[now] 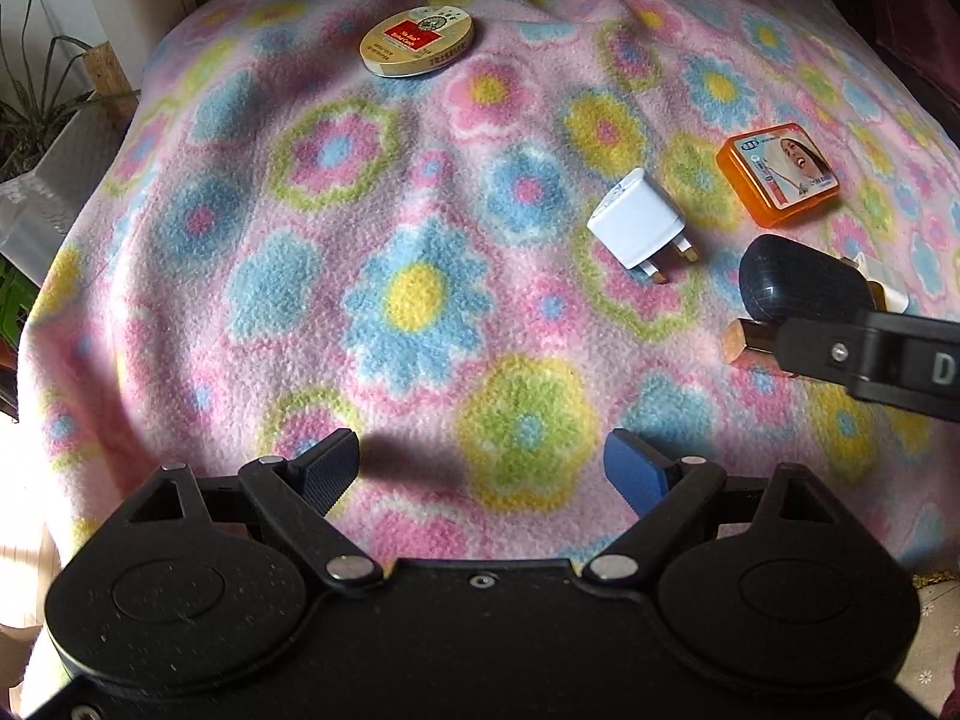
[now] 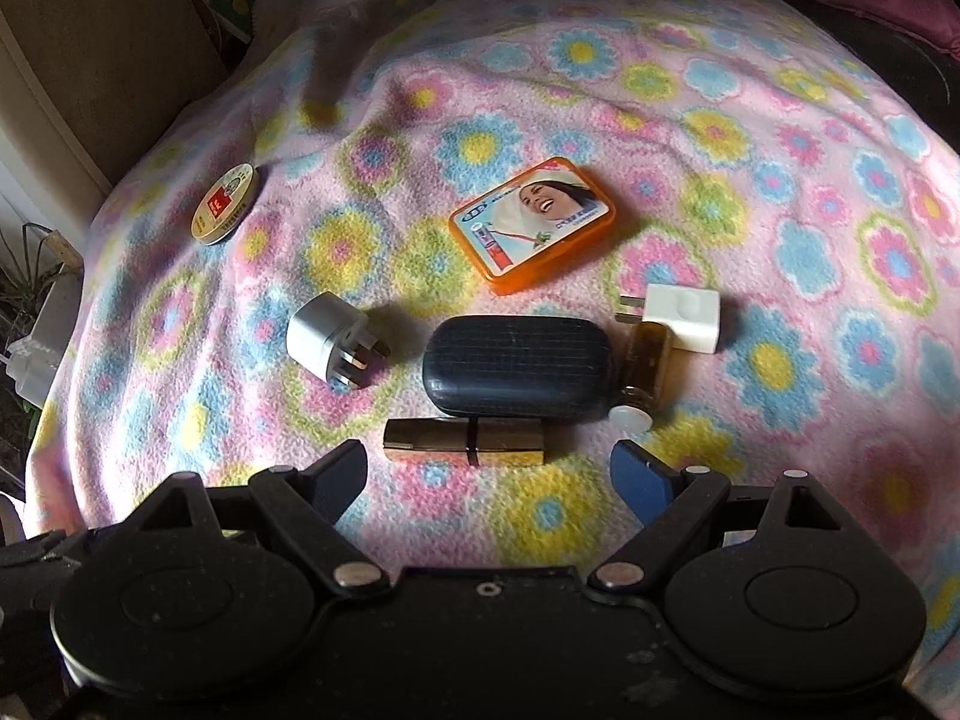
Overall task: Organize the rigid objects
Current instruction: 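Move the right tool to the gold lipstick while the left tool moves toward the white plug adapter, then close the right tool on the gold lipstick while the left tool closes on the white plug adapter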
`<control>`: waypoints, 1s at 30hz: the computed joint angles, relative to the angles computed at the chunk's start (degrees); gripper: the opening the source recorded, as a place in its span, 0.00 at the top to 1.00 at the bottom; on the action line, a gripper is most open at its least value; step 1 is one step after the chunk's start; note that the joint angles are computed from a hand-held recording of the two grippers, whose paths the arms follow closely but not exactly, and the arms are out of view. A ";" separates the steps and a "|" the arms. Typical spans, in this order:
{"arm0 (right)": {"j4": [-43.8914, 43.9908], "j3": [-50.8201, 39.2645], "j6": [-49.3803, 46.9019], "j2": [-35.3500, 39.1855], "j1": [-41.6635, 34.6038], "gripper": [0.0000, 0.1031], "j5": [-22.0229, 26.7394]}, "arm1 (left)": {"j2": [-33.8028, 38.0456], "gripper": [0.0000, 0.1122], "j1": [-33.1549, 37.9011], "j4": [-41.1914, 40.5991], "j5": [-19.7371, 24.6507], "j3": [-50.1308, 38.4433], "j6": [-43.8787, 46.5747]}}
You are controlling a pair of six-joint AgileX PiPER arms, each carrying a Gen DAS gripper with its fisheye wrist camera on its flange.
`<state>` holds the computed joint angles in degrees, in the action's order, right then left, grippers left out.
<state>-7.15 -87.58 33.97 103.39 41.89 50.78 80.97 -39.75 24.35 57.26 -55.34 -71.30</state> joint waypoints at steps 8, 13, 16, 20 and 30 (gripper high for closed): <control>2.70 -6.44 -1.75 7.34 -0.80 0.29 2.94 | 0.52 0.24 0.47 -0.40 -0.61 -0.28 0.96; 1.21 -3.92 -3.21 5.65 -0.56 0.31 1.73 | 1.04 0.23 0.37 -0.20 -0.20 -0.71 1.08; -1.31 -0.18 -3.17 1.82 -1.41 0.31 2.39 | 1.16 0.23 0.19 0.08 -0.08 -0.84 0.97; -4.80 7.37 -1.60 -4.47 -4.96 0.31 1.75 | 1.45 0.23 -0.34 0.63 0.05 -0.96 0.71; -1.30 20.30 -7.45 -10.42 -15.26 0.30 -8.93 | 2.33 0.23 -2.16 2.30 0.84 -2.04 -0.17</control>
